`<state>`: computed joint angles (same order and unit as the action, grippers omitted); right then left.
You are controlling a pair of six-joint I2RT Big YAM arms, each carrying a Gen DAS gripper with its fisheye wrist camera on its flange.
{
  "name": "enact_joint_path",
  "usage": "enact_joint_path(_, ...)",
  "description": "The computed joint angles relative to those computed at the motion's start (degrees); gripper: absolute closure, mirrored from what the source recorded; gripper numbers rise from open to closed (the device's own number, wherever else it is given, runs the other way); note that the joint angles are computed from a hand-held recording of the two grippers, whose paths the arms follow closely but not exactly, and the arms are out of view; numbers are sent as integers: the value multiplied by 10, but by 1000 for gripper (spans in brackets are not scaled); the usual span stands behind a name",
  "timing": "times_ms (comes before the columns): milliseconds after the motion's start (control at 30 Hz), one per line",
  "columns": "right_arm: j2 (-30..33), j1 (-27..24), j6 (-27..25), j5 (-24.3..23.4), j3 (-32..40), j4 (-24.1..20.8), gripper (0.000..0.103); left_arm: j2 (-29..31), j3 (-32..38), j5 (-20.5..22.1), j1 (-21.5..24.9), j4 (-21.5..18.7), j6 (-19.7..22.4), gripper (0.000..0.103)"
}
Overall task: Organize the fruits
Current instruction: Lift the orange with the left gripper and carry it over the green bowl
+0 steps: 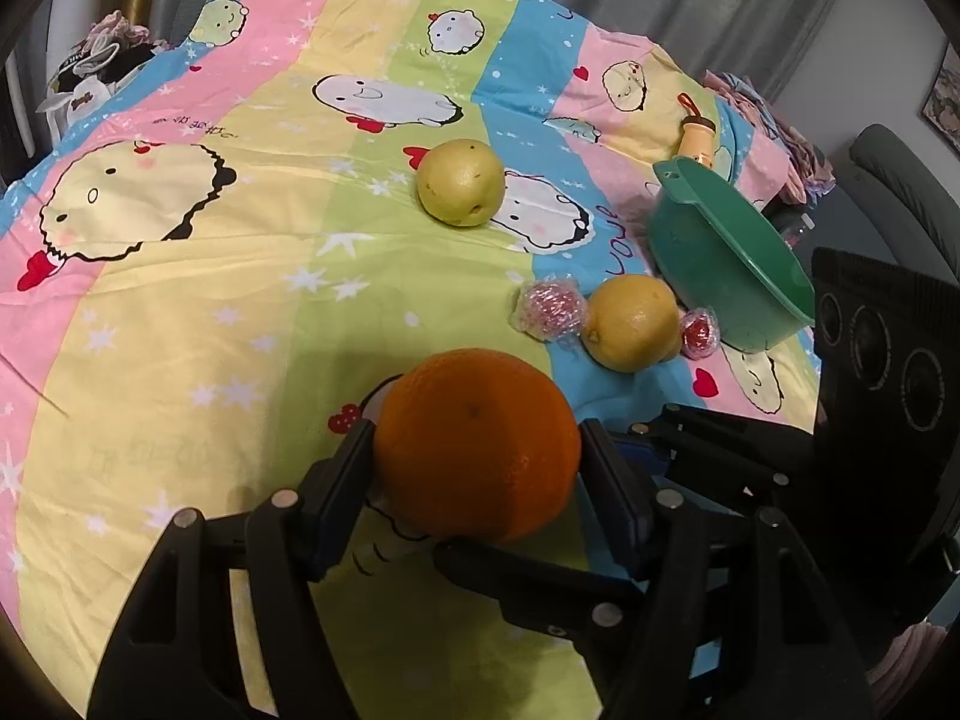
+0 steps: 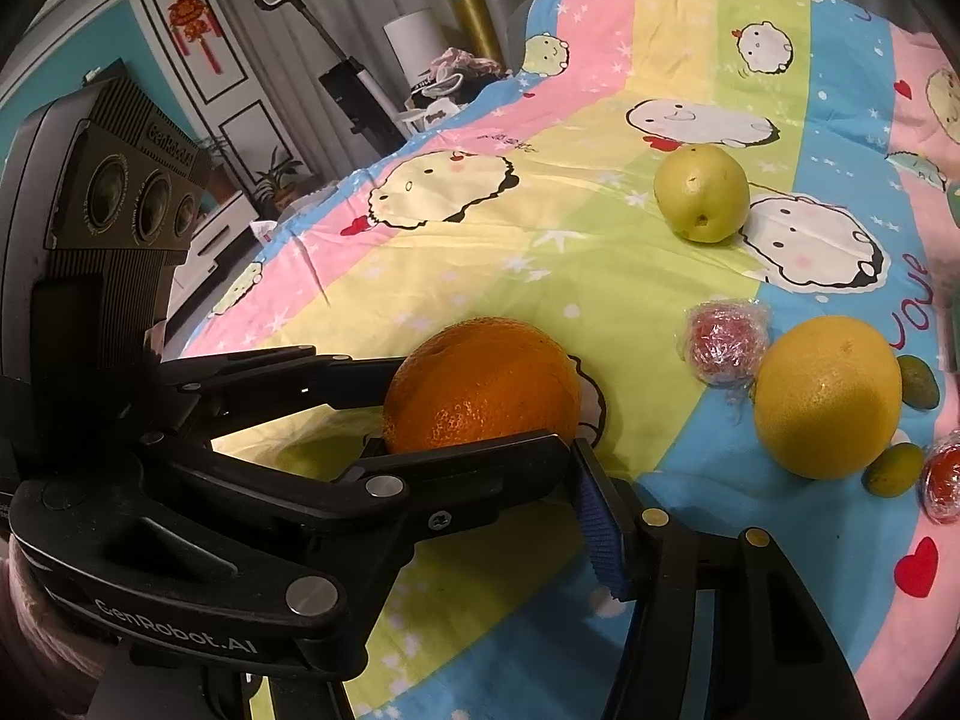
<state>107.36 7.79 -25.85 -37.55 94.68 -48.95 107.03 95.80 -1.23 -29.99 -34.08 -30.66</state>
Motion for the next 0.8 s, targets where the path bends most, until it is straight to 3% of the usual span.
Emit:
enact_joint_path(467, -56, -31, 20, -34, -59, 65, 43, 5, 46, -43, -32, -23, 37, 36)
enact_joint_path(800, -82, -71, 35, -54, -72, 95, 43, 42, 134, -61, -58, -55, 72, 36)
